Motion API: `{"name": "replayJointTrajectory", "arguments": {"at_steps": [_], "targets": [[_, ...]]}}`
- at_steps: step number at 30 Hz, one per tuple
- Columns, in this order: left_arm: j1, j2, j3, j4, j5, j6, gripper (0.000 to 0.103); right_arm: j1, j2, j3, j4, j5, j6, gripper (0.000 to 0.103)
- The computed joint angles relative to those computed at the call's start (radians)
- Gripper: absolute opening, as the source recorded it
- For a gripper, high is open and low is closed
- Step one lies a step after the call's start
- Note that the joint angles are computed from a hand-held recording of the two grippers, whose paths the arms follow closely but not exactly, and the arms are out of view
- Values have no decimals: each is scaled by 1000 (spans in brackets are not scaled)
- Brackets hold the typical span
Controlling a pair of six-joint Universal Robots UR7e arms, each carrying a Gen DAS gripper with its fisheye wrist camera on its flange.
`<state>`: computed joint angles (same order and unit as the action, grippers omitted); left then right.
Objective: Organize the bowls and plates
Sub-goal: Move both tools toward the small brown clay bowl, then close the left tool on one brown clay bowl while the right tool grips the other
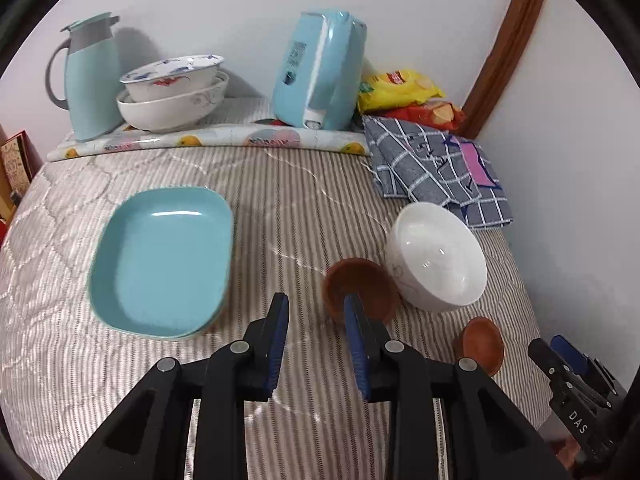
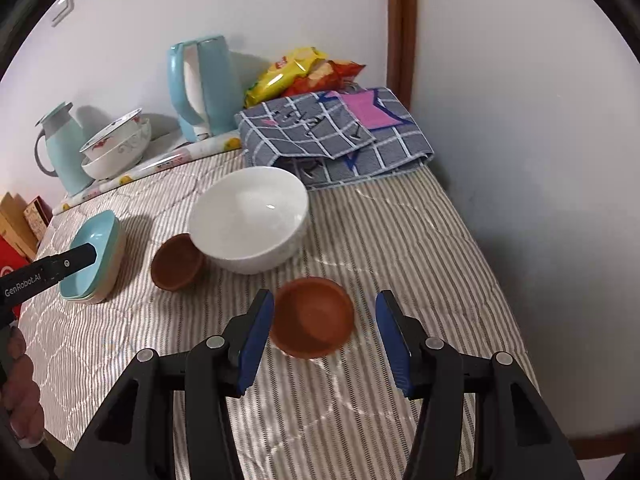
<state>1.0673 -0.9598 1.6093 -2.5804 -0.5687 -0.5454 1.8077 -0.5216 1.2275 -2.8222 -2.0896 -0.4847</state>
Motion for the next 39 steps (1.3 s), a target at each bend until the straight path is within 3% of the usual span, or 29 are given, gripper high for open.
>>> {"name": "replayJointTrajectory", "arguments": {"at_steps": [3, 20, 28, 39], "targets": [[10, 25, -21, 7, -15, 0, 33, -14, 12, -19, 19, -11, 18, 53], [83, 132, -127, -1, -72, -6, 33, -72, 100, -135, 126, 8, 28, 47], [106, 172, -175, 39, -62, -46, 33, -81, 128, -175, 164, 8, 34, 43], [111, 201, -175, -55, -23, 16, 32, -91, 134, -150, 70, 45, -1, 44]]}}
